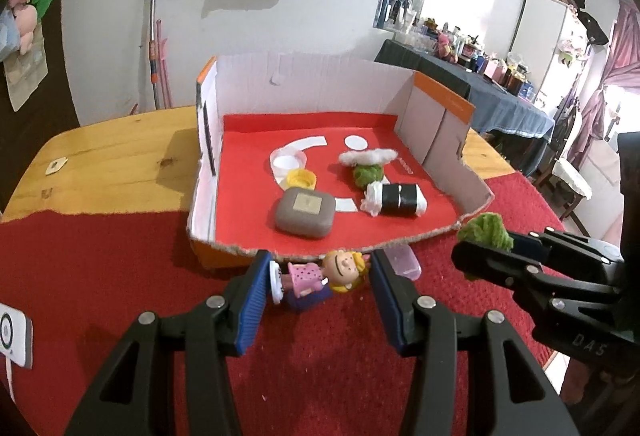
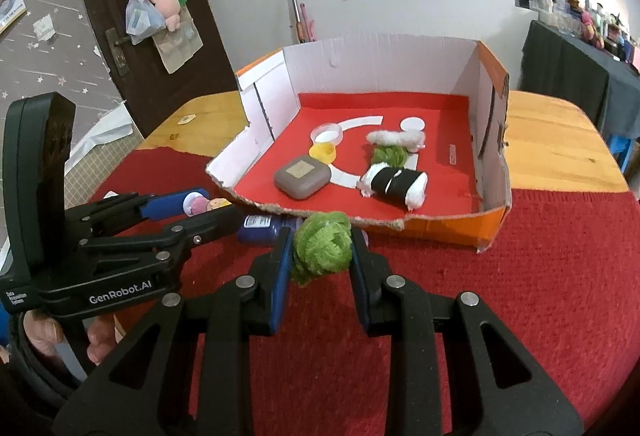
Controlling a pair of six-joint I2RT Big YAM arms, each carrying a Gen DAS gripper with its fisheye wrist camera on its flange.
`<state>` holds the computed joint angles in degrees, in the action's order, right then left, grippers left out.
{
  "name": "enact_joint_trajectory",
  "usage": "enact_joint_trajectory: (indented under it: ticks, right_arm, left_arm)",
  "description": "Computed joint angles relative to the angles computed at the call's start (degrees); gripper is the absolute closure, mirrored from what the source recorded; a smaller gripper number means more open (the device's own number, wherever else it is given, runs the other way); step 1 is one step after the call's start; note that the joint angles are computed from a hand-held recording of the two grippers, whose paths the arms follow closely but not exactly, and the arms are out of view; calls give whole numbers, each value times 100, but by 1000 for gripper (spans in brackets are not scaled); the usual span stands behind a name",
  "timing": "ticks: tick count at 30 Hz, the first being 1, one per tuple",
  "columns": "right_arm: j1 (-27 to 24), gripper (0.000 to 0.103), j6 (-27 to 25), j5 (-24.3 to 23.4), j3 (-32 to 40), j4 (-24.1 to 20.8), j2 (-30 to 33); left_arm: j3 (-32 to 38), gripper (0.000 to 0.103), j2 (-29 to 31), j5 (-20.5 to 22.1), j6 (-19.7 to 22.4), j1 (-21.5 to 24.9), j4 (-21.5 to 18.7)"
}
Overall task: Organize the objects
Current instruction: 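Carry doll figure and green clump with both tools over the box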
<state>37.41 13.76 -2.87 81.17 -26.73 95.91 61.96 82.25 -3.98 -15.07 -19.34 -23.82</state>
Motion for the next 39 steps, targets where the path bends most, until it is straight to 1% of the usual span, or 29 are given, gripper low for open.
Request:
enact_joint_trajectory:
  ticks: [5,7,9,12,16,23,26,34,39]
  right_arm:
    - [-96,77,-60,-150,298,-134,155]
    - [-125,77,-106,-175,444,-229,231]
    - [-173,77,-144,-250,659,-390,360]
    - [-249,77,-192,-330,994,-679,600]
    - [-308,77,-256,-426,1373,-1073,909]
    - [-362,77,-325,-580,1819,-1522,1282]
    - [-390,77,-343,-630,1976,-1654,1402]
    - [-444,77,-401,-736,2276,-1909,1647]
    - [-492,77,-383,-793,2379,-1982,1767]
  left_arm:
    - [323,51,194,61,150,40,-145]
    - [501,51,317,190,237,82,-285]
    - [703,51,471,436,301,150,-472]
    - [999,51,721,674,423,216,-791]
    - [1280,51,998,1065,470,329,-1109]
    - [1576,51,1307,1280,566,413,-1441]
    - [1675,51,1431,1388,554,447,-1522]
    - [1827,51,1579,1373,541,479,-1512]
    - [1920,51,1673,1335,547,479,-1480]
